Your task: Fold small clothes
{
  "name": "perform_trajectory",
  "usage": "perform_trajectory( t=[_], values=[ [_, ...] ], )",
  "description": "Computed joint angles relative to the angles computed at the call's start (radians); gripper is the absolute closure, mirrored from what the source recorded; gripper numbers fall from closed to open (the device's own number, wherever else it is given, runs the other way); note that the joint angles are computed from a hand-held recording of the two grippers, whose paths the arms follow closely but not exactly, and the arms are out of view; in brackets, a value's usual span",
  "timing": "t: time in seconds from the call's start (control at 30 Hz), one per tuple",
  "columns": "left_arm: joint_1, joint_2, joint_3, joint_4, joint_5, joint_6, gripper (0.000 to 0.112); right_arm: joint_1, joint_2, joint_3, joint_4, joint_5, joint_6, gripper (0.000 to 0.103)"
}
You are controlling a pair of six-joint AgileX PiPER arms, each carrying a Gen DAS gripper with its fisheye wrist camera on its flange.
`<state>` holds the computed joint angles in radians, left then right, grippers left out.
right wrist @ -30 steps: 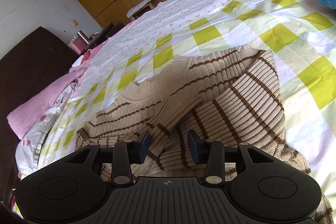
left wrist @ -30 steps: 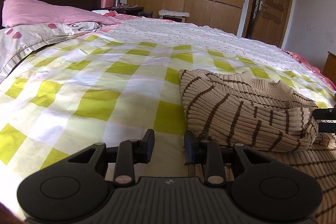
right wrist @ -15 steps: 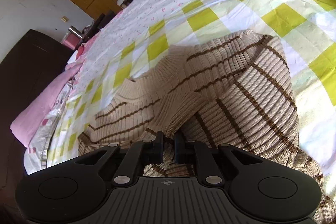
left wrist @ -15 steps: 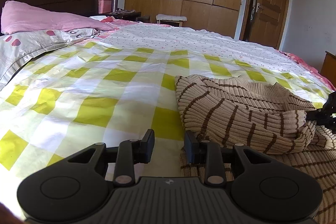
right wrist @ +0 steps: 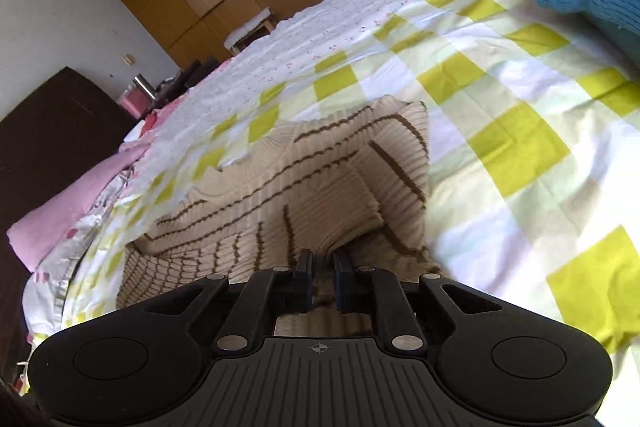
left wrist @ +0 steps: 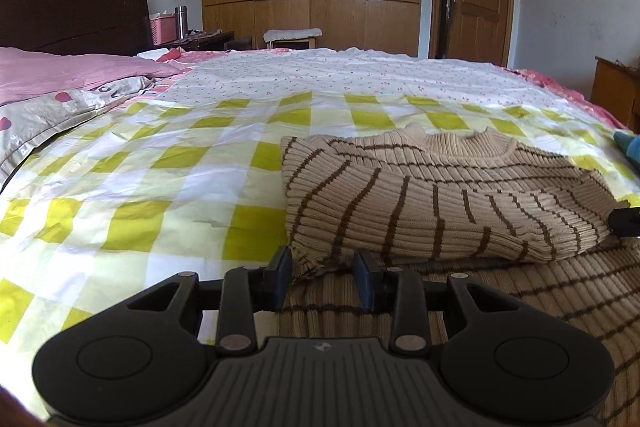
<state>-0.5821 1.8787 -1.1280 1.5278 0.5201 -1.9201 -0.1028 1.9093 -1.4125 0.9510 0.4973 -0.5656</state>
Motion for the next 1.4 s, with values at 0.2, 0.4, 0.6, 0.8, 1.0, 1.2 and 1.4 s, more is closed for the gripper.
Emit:
perform_trajectory(
  t=[0.2,0.4,0.6,0.8,1.0,1.2,1.4],
  values=[
    [-0.03,0.02,-0.079,-0.104,0.022,0.138,0.072,-0.056,0.041,-0.079,0.032,0.101,-0.023,0.084],
    [-0.038,0.067,-0.2,-0.216,0.057,0.312,0.072,-0.071,0.091,-0.152,-0.009,0.176,-0.004,0.092],
    [-0.041,0.113,-0.287,-0.261,0.097,0.345,0.072,-0.09,0.068,-0.152,0.162,0.17,-0.189,0.097],
    [-0.031,0.181,-0.347,-0.363,0.15,0.459,0.071,-0.057,0.111,-0.196,-0.081,0.112,-0.045,0.095],
    [-0.042,0.135,-0.318,-0.364,0.18,0.452,0.071,-0.05,0.093,-0.168,-0.102,0.068,-0.074,0.092],
    [-0.044,0.062,-0.225,-0.382,0.177,0.408,0.071,-0.058,0.046,-0.132,-0.081,0.04,-0.097,0.092],
    [-0.058,0.078,-0.246,-0.439,0.214,0.471,0.071,-0.035,0.045,-0.118,-0.182,0.048,-0.074,0.09]
  ],
)
